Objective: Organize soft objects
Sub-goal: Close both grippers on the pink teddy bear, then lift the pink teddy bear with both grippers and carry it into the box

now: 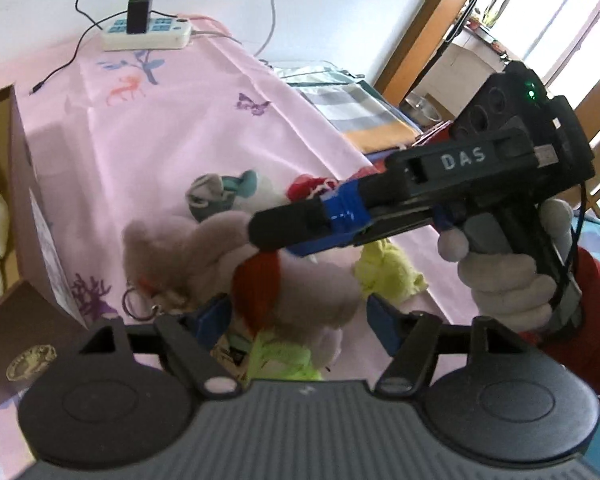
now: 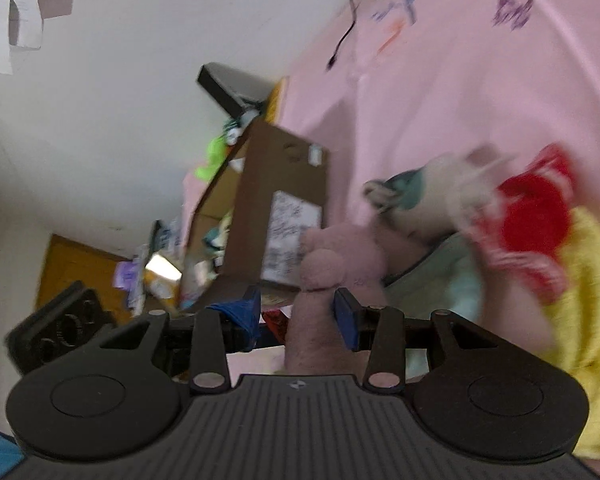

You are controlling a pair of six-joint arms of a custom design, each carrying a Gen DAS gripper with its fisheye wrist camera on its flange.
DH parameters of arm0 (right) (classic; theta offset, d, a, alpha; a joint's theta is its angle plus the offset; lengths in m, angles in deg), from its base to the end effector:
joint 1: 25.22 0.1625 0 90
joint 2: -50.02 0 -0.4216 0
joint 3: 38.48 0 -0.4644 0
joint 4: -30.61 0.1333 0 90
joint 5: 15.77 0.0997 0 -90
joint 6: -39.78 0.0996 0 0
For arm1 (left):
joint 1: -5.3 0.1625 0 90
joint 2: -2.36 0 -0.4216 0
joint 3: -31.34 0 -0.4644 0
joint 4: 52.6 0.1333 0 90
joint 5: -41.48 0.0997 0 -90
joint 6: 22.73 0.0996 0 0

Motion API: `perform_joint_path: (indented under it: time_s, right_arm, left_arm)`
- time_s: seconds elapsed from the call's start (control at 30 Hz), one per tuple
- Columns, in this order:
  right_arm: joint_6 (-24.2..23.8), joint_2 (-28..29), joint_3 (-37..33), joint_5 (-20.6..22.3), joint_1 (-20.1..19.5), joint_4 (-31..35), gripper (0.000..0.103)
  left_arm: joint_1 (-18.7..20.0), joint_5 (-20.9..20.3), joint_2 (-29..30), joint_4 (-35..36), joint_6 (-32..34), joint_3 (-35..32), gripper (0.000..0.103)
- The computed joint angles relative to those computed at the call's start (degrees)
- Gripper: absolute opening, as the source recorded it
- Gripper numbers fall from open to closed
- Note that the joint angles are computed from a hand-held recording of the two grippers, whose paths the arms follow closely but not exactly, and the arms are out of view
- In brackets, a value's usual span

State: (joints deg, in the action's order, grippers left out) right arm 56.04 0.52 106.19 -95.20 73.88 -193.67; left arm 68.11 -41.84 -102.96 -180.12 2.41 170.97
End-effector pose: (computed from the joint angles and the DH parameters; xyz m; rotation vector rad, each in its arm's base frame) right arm 0.2084 -0.3424 0.0075 0.0796 2.6843 -0.8756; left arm -0.0435 -0.4018 0.2142 1.3294 2.7170 -0.0879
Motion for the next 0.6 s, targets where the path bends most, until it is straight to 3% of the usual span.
perform_joint_path:
  time_s: [0.2,0.33,0.47,0.6]
  right_arm:
    - [3.3,4.1,-3.5,3.1,0.7,0.2,0.025]
    - [2.6,4.7,-4.1,5.0,0.9,3.0,0.025]
    - [2.7,5.0,-4.9,2.7,2.6,1.7,0.025]
    - [3.5,4.2,-4.4,-4.5,3.5,-0.9,0.025]
  left_arm:
    - [2.7,-1.3,-1.5,4.6,-0.3,-2.6,0.075]
    - [5.8,-2.6,-3.1,6.3,-0.8,-3.9,0.077]
    - [8.0,-1.4,-1.7,5.5,-3.1,-4.5,0.077]
    - [9.8,-3.4,1.0,4.6,-5.4,-5.3,0.077]
